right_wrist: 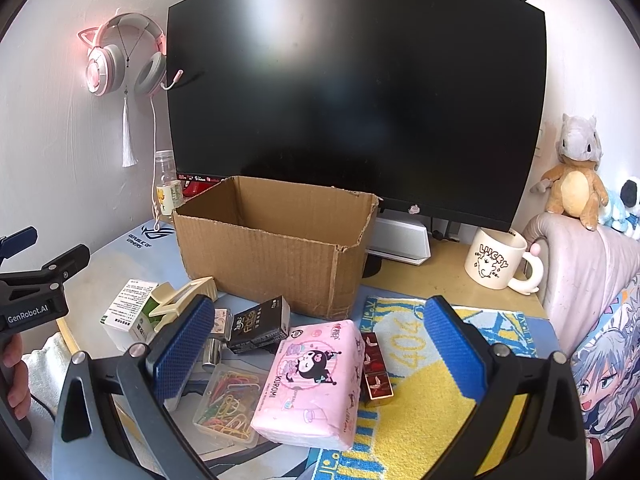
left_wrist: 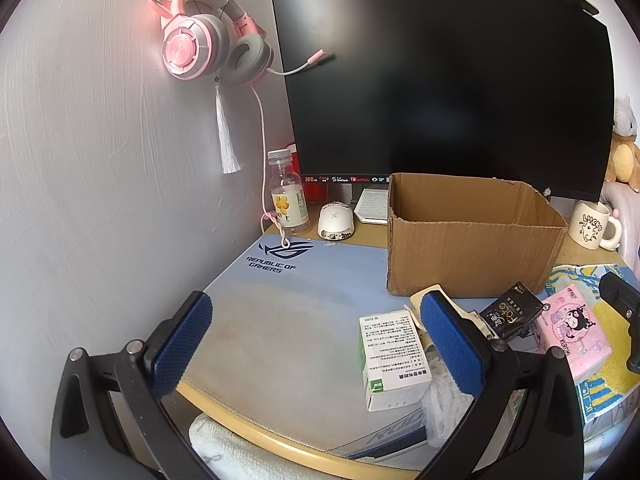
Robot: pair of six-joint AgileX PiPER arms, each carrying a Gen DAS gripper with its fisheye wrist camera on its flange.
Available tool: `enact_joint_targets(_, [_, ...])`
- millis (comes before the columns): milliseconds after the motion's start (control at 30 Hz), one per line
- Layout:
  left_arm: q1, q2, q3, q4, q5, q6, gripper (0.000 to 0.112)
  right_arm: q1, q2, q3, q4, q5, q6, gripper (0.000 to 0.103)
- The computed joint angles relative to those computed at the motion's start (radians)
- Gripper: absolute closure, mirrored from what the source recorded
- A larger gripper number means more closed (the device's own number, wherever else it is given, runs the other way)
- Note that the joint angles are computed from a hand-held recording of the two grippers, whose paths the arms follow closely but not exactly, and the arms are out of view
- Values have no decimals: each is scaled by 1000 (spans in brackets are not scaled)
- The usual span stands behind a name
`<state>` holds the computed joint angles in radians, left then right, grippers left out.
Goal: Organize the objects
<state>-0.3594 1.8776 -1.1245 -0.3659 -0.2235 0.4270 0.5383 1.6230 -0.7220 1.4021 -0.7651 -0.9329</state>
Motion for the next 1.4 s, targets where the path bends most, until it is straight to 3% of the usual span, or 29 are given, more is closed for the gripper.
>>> enact_joint_targets(300, [2,18,-31,-128,29,124,9,-4,9,-6,9,2,-11,0])
enact_joint_targets(1400, [-8,19,-32,-184,21,206,9,-16,22,-20,30,26,-38,0])
